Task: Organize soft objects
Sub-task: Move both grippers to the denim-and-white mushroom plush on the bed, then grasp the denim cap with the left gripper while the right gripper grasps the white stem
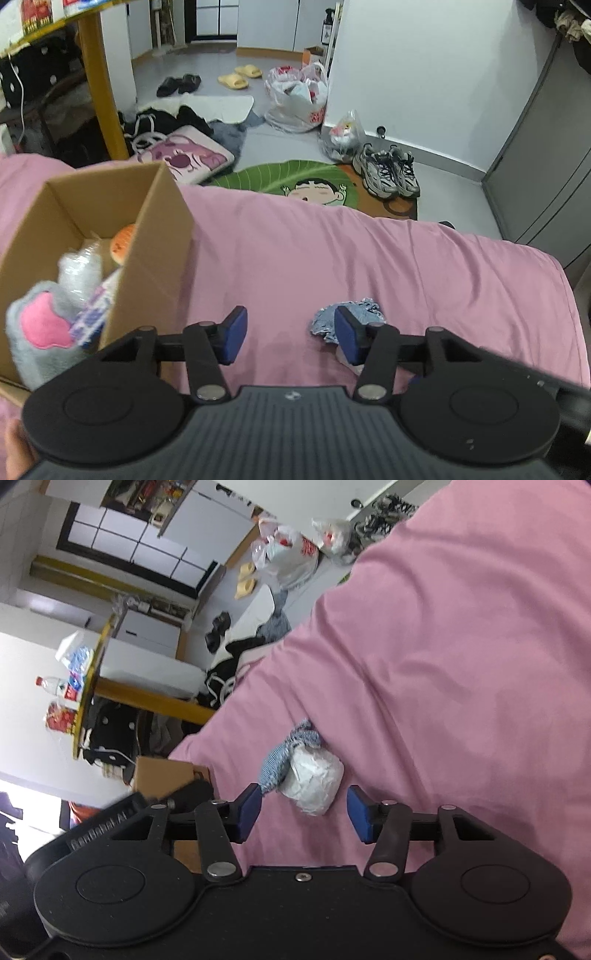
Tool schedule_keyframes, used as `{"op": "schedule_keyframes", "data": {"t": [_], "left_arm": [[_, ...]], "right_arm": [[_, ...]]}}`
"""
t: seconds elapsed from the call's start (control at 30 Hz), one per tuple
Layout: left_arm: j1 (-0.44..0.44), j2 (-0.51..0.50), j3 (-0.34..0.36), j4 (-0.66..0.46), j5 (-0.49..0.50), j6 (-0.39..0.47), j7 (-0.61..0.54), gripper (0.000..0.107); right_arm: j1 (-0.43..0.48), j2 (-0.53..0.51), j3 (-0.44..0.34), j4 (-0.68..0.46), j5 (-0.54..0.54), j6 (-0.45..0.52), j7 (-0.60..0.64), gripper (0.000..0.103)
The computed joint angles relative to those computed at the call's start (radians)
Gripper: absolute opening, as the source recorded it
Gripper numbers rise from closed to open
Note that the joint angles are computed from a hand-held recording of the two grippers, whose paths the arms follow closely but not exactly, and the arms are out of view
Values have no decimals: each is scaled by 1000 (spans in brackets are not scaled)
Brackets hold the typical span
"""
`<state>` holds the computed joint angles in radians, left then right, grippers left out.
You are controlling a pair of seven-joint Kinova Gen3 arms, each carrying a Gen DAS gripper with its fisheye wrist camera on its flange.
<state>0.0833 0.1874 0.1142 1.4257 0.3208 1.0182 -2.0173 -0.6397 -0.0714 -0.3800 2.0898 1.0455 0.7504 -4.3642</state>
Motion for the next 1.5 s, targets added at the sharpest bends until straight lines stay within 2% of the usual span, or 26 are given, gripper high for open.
{"op": "schedule_keyframes", "data": {"t": [0.1, 0.2, 0.37, 0.57, 0.7, 0.87, 0.9, 1.0, 1.07, 1.1, 1.13, 1.2, 1.5], "left_arm": [[6, 24, 4, -19, 3, 10, 17, 51], [5, 62, 16, -56, 23, 61, 17, 51], [12, 95, 24, -75, 34, 78, 25, 52], [18, 159, 31, -140, 44, 158, 63, 52], [19, 187, 28, -161, 42, 191, 103, 52], [-5, 243, 29, -219, 73, 288, 178, 51], [-8, 245, 27, -223, 77, 296, 192, 50], [-28, 234, 33, -206, 106, 294, 197, 35], [-31, 226, 30, -204, 111, 302, 212, 32], [-32, 221, 28, -201, 110, 297, 216, 26], [-39, 214, 29, -193, 120, 292, 216, 15], [-49, 197, 25, -188, 129, 294, 221, 7], [-86, 124, 10, -158, 146, 288, 183, 7]], "right_arm": [[13, 2, 12, 17, 12, -45, -26, 46], [24, -1, 18, 31, 24, -67, -53, 46], [29, 17, 22, 27, 27, -70, -69, 46], [15, 24, 30, 39, 63, -67, -102, 44], [12, 24, 35, 39, 52, -65, -79, 36], [6, 24, 35, 25, 25, -46, -20, 34], [5, 23, 34, 23, 19, -43, -9, 34], [6, 23, 33, 17, 11, -40, 13, 34], [1, 18, 28, 11, -4, -28, 31, 33], [-1, 17, 25, 7, -13, -18, 37, 33], [-5, 17, 18, 0, -24, 5, 45, 33], [-18, 19, 5, -19, -43, 64, 51, 33], [-80, 20, -30, -64, -47, 215, 54, 33]]}}
